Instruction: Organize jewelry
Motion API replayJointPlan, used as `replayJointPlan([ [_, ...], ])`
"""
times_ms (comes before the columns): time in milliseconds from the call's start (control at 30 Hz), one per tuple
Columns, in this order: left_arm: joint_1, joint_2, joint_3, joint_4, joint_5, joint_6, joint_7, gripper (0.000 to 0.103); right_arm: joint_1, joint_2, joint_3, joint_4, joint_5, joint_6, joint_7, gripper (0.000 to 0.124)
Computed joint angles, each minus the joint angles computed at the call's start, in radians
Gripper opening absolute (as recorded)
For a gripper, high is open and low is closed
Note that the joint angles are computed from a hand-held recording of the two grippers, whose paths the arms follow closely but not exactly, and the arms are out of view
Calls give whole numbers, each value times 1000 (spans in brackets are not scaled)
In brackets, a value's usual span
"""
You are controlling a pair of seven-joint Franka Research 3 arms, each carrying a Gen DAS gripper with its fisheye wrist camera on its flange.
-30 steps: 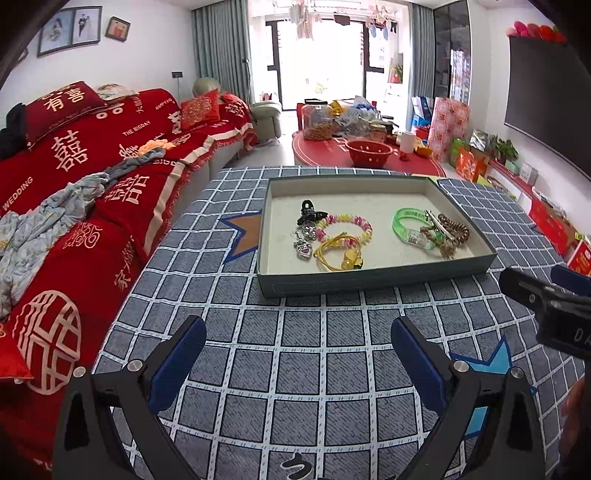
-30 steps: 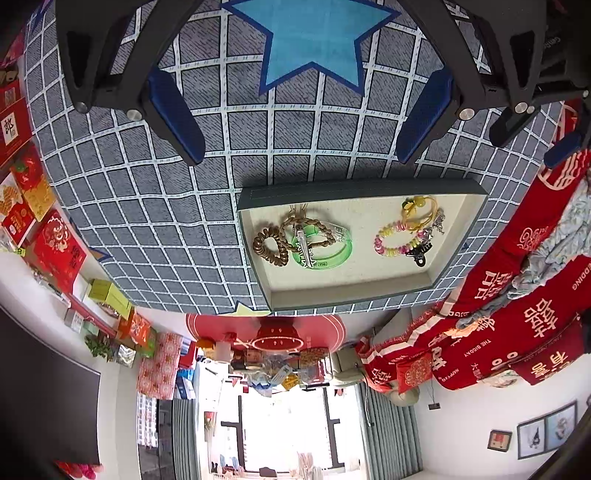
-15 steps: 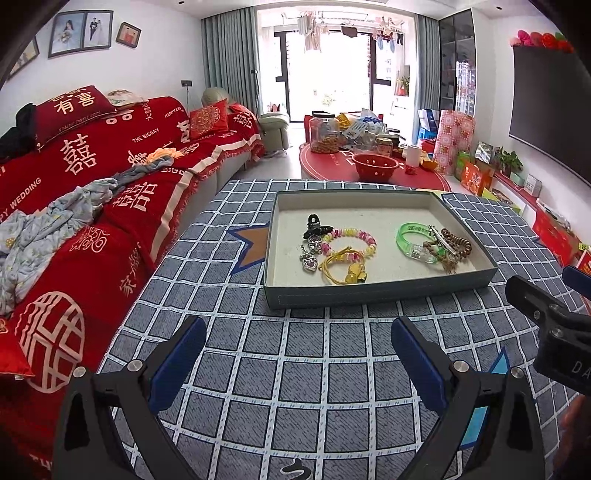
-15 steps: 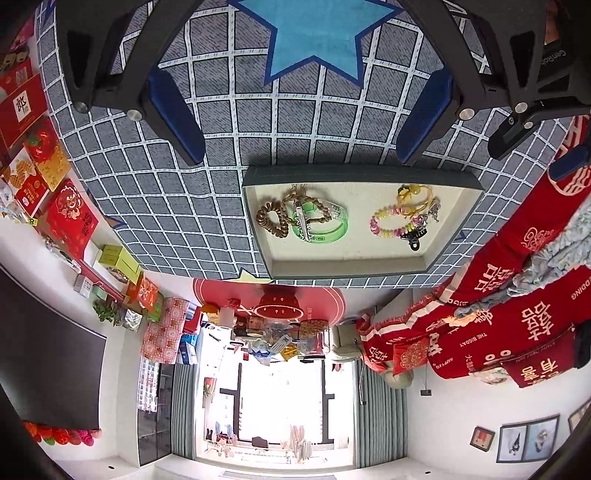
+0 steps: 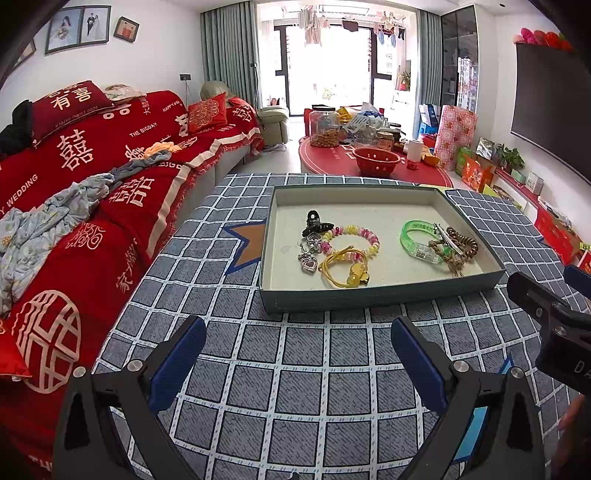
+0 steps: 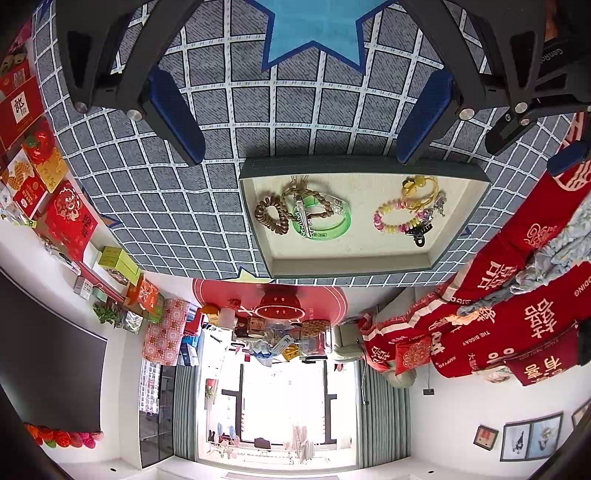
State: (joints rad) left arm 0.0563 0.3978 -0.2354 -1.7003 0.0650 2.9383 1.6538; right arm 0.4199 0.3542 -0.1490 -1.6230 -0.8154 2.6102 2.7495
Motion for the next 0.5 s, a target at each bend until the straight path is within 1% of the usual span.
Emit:
replayJointPlan([
  [500,-4,11,2,13,8,-1,-6,103,0,5,-3,3,7,7,-5,103],
])
